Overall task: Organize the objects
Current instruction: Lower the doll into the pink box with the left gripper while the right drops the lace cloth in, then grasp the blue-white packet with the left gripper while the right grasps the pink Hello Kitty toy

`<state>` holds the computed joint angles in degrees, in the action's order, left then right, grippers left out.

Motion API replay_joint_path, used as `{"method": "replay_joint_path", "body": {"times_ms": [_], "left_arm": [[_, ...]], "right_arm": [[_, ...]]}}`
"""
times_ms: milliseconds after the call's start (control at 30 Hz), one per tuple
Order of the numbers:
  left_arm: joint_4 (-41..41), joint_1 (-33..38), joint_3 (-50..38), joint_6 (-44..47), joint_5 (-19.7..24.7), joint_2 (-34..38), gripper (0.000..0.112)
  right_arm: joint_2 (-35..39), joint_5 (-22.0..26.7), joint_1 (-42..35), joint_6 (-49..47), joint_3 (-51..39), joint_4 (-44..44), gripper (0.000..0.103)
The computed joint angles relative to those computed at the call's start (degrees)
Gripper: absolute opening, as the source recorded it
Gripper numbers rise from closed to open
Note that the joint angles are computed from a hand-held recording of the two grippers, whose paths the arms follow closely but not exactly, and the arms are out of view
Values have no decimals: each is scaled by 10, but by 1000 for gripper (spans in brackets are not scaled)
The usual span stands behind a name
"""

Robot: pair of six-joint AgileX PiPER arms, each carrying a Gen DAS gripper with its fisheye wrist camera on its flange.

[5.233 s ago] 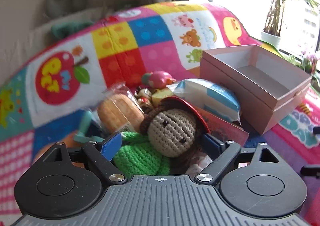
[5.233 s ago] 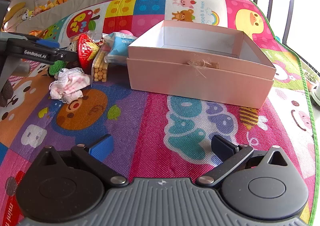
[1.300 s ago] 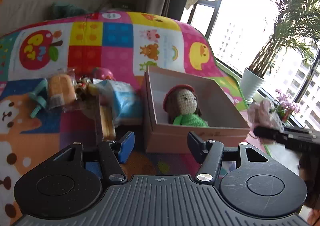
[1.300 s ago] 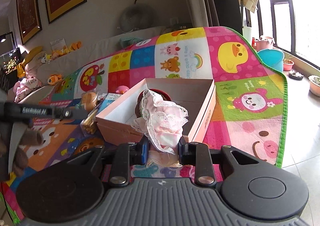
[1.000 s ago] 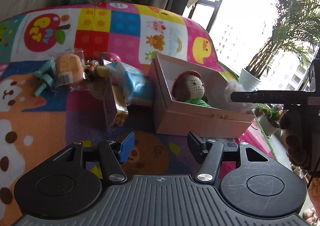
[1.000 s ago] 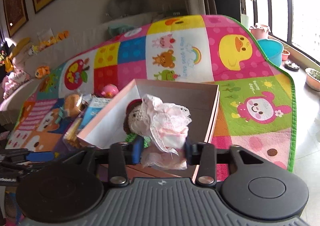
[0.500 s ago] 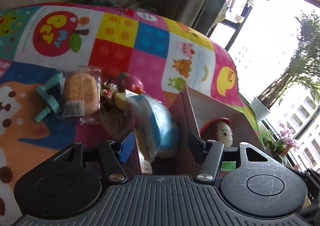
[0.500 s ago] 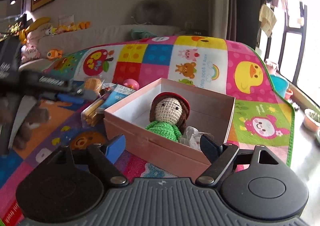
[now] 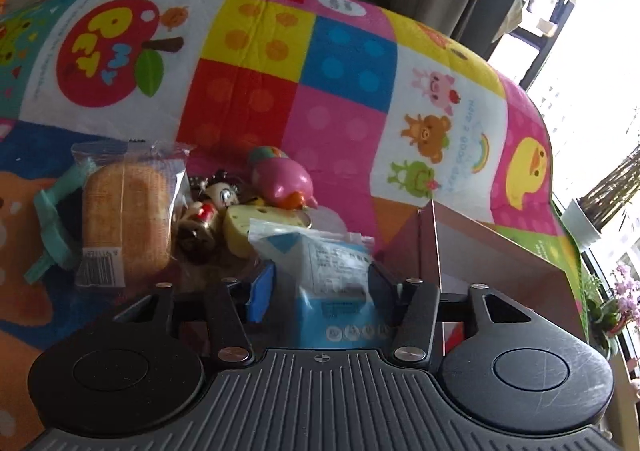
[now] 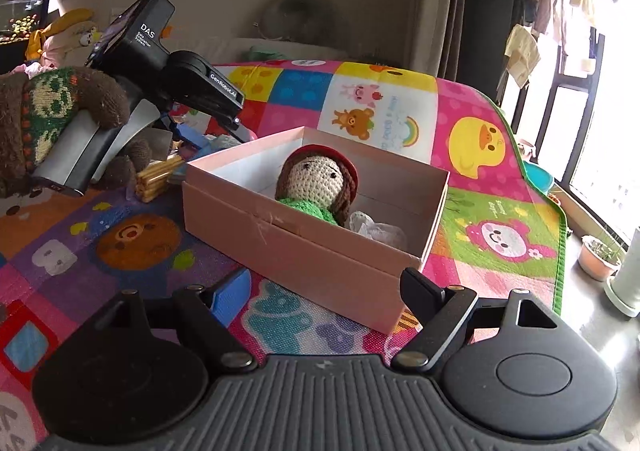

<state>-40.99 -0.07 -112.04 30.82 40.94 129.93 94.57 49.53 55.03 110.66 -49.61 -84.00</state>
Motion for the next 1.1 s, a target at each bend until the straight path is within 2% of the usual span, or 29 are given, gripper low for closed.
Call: {"method": "replay_joint_path", "body": {"times_ms": [133,200,233,333,400,467,533,600,667,733,867,933,1000,1100], "left_arm": [[5,-14,3,55,28,-2,53],[4,-24,39,99,-7,-19,54],[4,-25,37,104,-7,-16,56],[2,-14,-28,75,44,24,61],[6,-4,-82,49,92,54,62],[-3,9,-83,48,119,54,61],[-35,24,2,115,105,9,58],[-81,46,112,222,83,-50,58],[-124,76,215,324,83,-107,57],[-150,115,297,399,107,-156,57],[-150,203,382,481,206,-209,58],[-152,238,417,512,220,-231,58],[-156,262,445,531,200,-255,58],[-170,284,470,537,144,-280,58]], "right_arm": [[5,5,-18,26,8,12,82],[-2,-2,-32,43,15,15,82],[-6,-4,-39,49,18,14,82],[-5,13,-44,54,20,14,82],[-11,1,-48,64,28,10,82],[-12,8,-42,71,31,3,82],[-11,16,-35,77,34,-6,82],[-13,20,-28,78,36,-9,82],[-16,16,-26,72,36,-5,82],[-20,13,-23,61,33,1,82],[-38,-2,-13,45,19,1,82],[-47,-27,-14,34,1,-3,82],[-42,-67,-20,0,-38,5,82],[-8,-130,-35,-71,-123,45,82]]}}
